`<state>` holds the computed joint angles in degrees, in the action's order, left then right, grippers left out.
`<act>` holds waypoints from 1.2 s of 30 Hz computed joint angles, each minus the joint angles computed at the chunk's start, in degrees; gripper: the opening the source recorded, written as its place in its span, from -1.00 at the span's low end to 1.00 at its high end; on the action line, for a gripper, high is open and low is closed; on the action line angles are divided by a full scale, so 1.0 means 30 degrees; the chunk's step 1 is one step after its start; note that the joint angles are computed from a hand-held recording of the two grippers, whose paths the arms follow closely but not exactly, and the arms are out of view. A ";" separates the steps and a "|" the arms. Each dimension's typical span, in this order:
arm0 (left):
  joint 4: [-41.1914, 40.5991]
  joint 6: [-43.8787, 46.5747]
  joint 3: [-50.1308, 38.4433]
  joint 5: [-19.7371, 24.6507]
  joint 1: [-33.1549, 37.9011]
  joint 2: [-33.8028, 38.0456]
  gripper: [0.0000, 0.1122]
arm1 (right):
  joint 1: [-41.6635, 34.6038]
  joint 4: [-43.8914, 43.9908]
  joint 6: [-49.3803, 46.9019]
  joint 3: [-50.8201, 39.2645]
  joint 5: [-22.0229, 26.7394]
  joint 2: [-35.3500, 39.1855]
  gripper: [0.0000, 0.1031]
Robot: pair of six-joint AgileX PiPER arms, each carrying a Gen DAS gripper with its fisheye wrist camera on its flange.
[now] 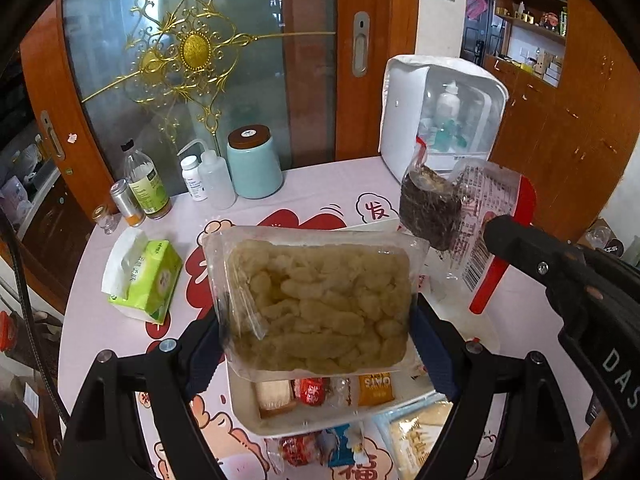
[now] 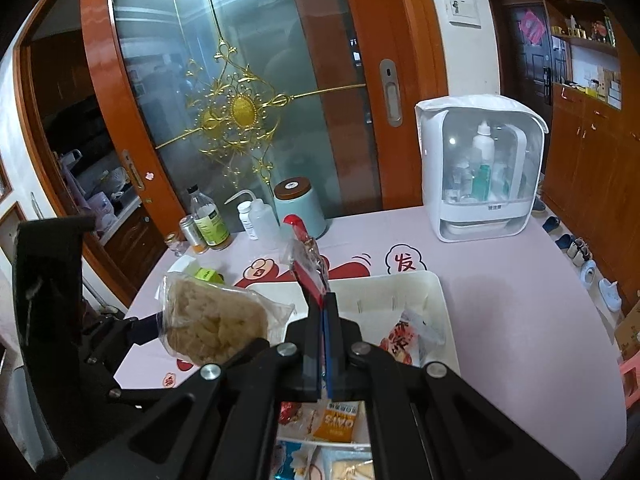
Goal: Organize snacks
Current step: 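Carry both snacks over the white tray and release them inside, then grasp the red candy pack with the left tool while the right tool grasps a clear bread bag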
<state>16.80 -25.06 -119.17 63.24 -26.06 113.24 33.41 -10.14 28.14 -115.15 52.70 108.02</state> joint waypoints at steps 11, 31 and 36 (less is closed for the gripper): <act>-0.2863 0.1734 -0.2471 0.1663 0.1252 0.2325 0.67 | -0.0322 0.1266 -0.1091 -0.2334 0.2204 0.2055 -0.51; -0.1877 0.0620 0.2871 -0.0330 0.0842 -0.1501 0.82 | 0.0388 0.0553 0.0733 0.2951 -0.0369 -0.1543 -0.22; -0.1812 0.0462 0.4264 -0.0662 0.0537 -0.2897 0.82 | 0.0729 0.0241 0.1467 0.4215 -0.0855 -0.2739 -0.22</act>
